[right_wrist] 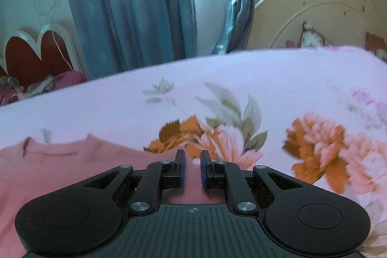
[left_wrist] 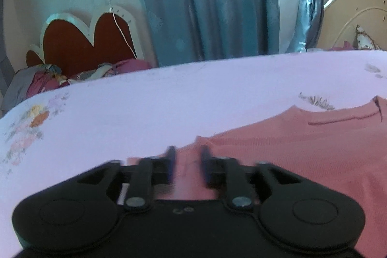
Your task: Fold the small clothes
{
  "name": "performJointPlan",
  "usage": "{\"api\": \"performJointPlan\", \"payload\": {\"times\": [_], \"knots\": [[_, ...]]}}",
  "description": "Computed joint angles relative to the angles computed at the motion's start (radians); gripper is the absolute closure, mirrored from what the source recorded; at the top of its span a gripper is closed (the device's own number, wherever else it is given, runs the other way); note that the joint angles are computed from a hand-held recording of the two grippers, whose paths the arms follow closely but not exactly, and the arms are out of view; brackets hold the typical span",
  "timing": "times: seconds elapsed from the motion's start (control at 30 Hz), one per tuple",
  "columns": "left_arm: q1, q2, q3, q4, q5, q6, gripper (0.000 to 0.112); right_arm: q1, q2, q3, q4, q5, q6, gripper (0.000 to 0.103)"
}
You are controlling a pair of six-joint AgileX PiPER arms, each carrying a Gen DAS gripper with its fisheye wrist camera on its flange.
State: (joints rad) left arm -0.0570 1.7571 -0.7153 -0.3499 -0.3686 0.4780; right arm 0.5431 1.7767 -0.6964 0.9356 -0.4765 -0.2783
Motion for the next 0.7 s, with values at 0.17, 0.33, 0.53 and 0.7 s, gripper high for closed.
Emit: {"api": "performJointPlan", "payload": {"times": [0.17, 0.33, 0.53, 0.7], "knots": [[0.051, -0.144, 0.131, 0.186, -0.054, -0.178, 0.038, 0.03, -0.109, 0.064, 0.021, 0.004, -0.006, 0.092], [0.079, -0.308, 0.246, 0.497, 0.031, -0.42, 0.04, 0.118, -0.132, 0.056, 0.077, 0.043, -0.062, 0.092], [-0.042, -0.341, 0.372, 0.33, 0.006, -0.254, 0.044, 0.271, -0.058, -0.016, 0.11, 0.083, -0.06, 0.091], [-0.01, -0.287, 0.43, 0.259, -0.08, -0.179, 0.039, 0.36, -0.012, -0.022, 0.291, 0.03, -0.237, 0.091]]}}
